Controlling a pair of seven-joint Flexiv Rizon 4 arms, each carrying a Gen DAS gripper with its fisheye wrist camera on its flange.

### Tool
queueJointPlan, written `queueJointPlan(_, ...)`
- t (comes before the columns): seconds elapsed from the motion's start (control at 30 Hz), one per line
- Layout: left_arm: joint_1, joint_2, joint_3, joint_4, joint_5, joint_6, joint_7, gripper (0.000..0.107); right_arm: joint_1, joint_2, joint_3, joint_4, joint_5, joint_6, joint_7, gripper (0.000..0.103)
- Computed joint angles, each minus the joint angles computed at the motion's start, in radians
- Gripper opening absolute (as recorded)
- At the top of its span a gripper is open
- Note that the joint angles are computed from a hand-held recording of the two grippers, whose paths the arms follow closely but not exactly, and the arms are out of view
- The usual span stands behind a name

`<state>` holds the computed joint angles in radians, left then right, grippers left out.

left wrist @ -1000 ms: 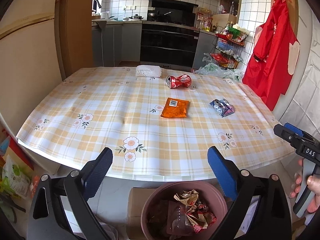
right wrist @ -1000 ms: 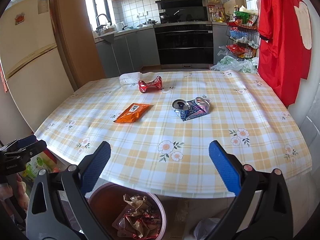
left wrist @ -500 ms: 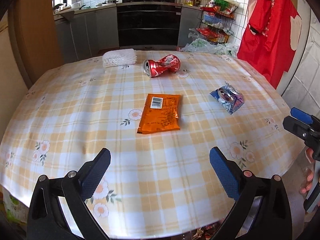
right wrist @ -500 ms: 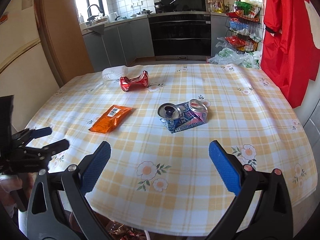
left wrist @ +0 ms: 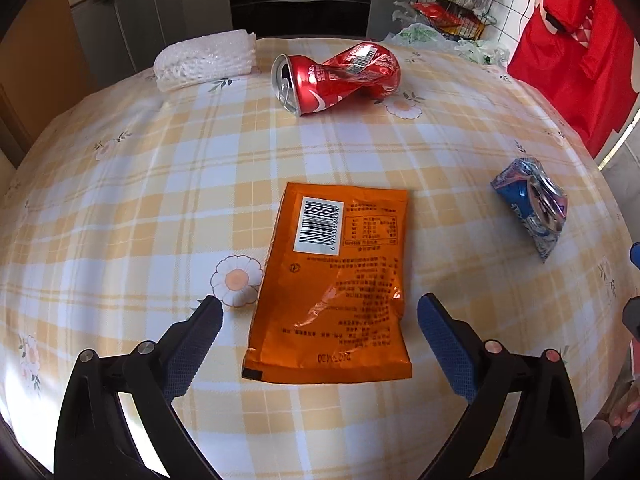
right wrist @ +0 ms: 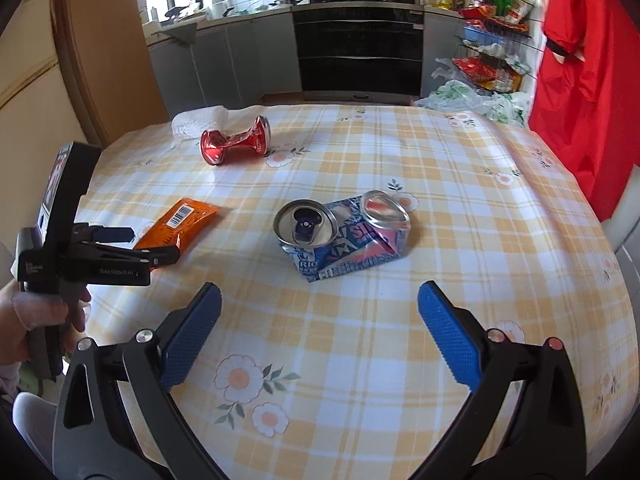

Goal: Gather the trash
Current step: 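Grasp the orange packet with the left tool while the right tool grasps the blue-white can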

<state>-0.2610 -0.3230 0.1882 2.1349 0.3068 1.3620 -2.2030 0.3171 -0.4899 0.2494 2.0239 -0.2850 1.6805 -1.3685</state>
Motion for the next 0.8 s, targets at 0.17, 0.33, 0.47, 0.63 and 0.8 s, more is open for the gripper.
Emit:
queueJointPlan(0.17,0.045,0.028,-0.032,0.071,-0.065,0.094,0.061,0.062,-0.048,-0.087,0.061,-0.106,-0.036,-0.032,-0.068,0.094)
queueJointPlan(0.33,0.086,0.075,-0.063,0.145,-0.128,0.163,0.109,0.0,-0.161,-0.185,0.237,-0.243,0.007,-0.15,-0.157,0.082)
queueJointPlan(0.47,0.109,0.119,-0.084,0.236,-0.218,0.247,0.168,0.0,-0.076,-0.194,0.151,-0.286,0.027,-0.201,-0.162,0.082)
queueJointPlan(0.63,0.104,0.18,-0.069,0.316,-0.268,0.304,0.201,0.0,0.01,-0.203,0.063,-0.32,0.05,-0.26,-0.16,0.081)
queueJointPlan(0.8,0.048,0.195,0.014,0.296,-0.178,0.27,0.169,0.003,0.073,-0.205,-0.007,-0.328,0.046,-0.282,-0.142,0.067)
